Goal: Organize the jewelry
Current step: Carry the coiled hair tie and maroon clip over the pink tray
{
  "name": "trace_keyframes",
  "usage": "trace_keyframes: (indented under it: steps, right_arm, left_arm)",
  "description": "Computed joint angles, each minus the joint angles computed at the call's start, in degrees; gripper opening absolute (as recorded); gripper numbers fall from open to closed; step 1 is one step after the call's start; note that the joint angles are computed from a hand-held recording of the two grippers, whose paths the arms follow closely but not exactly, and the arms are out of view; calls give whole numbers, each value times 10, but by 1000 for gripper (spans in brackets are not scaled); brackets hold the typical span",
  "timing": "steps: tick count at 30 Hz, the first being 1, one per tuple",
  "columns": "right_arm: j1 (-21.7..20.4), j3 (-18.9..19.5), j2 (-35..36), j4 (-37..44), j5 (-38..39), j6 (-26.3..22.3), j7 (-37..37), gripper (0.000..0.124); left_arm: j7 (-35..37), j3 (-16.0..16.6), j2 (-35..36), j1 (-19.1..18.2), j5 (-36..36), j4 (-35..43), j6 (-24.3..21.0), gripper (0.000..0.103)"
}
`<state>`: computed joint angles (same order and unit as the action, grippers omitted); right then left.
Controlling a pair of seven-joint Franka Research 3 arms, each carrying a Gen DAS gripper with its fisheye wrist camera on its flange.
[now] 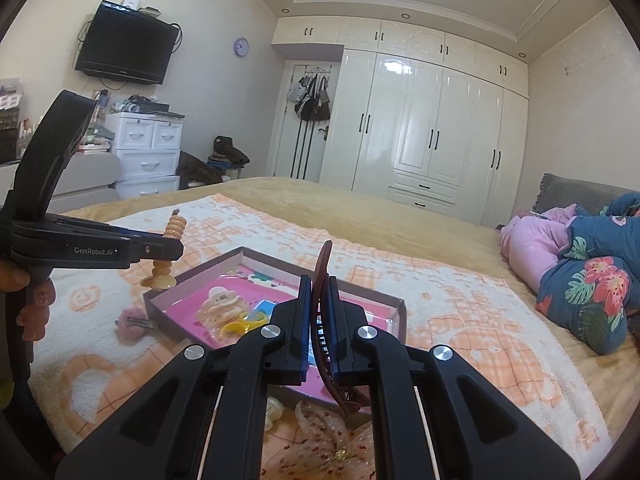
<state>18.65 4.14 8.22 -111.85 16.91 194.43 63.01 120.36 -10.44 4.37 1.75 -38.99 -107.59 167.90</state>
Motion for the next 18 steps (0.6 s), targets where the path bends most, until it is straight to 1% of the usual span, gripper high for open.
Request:
trace_keyframes:
  steps: [2, 3, 4, 7, 8, 10, 16, 18]
  right_arm:
    - [22, -22, 5, 8, 17, -2, -13, 8]
    - [40, -40, 10, 15, 30, -4, -25, 8]
    - [44, -45, 11, 18, 35, -6, -30, 8]
    - [107, -109, 26, 40, 74, -19, -57, 8]
    - [114, -118, 30, 45, 78, -21, -60, 8]
    - [144, -152, 41, 59, 89, -29, -64, 8]
    - [183, -208, 74, 95, 74, -46, -40, 8]
    - [188, -219, 88, 112, 61, -58, -25, 8]
  left_arm:
    - [-6, 0, 8, 0, 9, 8, -1, 11]
    - [-10, 0, 11, 0, 15, 12, -2, 11]
    - [-16, -1, 15, 1, 23, 15, -2, 11]
    - [-26, -5, 25, 7, 37, 24, -2, 11]
    - [-31, -6, 29, 8, 44, 27, -2, 11]
    - [-43, -9, 37, 13, 57, 33, -3, 11]
    - [-78, -17, 59, 28, 93, 51, -4, 11]
    - [-92, -19, 67, 32, 108, 58, -4, 11]
